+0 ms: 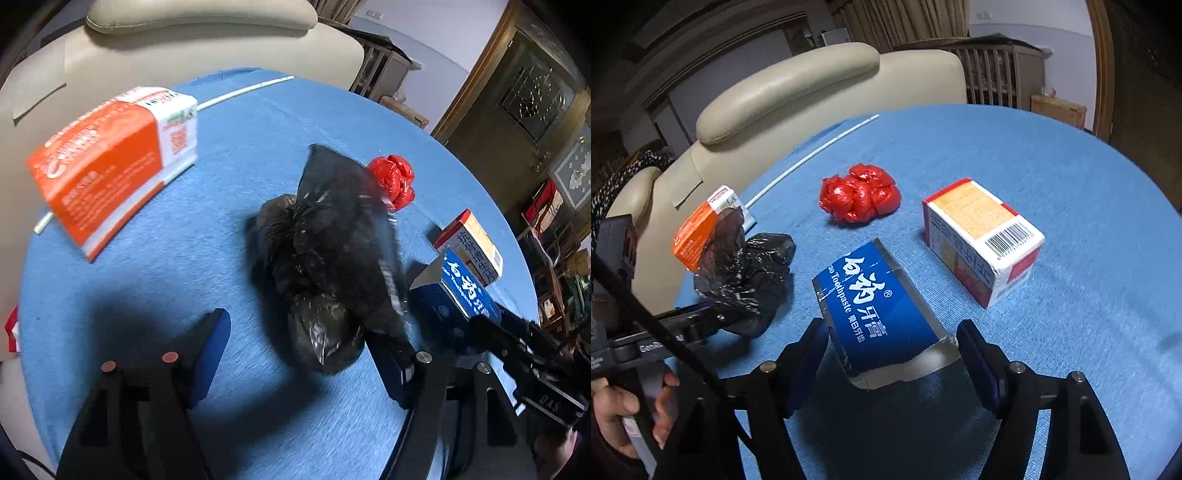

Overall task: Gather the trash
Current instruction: 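Grasp the blue toothpaste box with the right gripper while the left lifts the bag, then carry the black bag and toothpaste box with both grippers over the basket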

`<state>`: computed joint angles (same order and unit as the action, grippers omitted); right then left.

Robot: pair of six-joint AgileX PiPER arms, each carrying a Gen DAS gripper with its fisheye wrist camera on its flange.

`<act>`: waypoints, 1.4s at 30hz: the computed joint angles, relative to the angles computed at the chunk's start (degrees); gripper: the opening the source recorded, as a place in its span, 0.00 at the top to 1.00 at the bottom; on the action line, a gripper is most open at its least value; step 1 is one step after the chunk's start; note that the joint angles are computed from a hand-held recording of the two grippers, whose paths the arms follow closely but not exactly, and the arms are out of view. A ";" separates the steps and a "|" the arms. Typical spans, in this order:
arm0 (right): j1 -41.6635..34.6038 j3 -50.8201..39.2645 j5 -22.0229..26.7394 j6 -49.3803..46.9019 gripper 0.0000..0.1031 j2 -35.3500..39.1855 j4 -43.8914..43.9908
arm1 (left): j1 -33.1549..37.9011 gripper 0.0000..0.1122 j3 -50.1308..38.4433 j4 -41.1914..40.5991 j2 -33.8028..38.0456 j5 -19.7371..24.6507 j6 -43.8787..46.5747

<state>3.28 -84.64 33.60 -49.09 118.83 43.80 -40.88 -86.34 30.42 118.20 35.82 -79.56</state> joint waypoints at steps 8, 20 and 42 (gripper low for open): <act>0.80 -0.04 -0.61 -3.45 0.19 -0.64 0.02 | -2.45 0.27 4.92 5.21 -4.73 -0.99 -6.67; -1.42 -0.86 2.50 0.71 0.37 0.82 -0.52 | -0.32 0.72 -15.01 -1.63 8.55 11.78 6.71; -20.41 32.53 7.95 -24.20 0.40 -25.91 24.83 | -16.48 0.73 -12.94 6.34 0.47 23.57 -0.94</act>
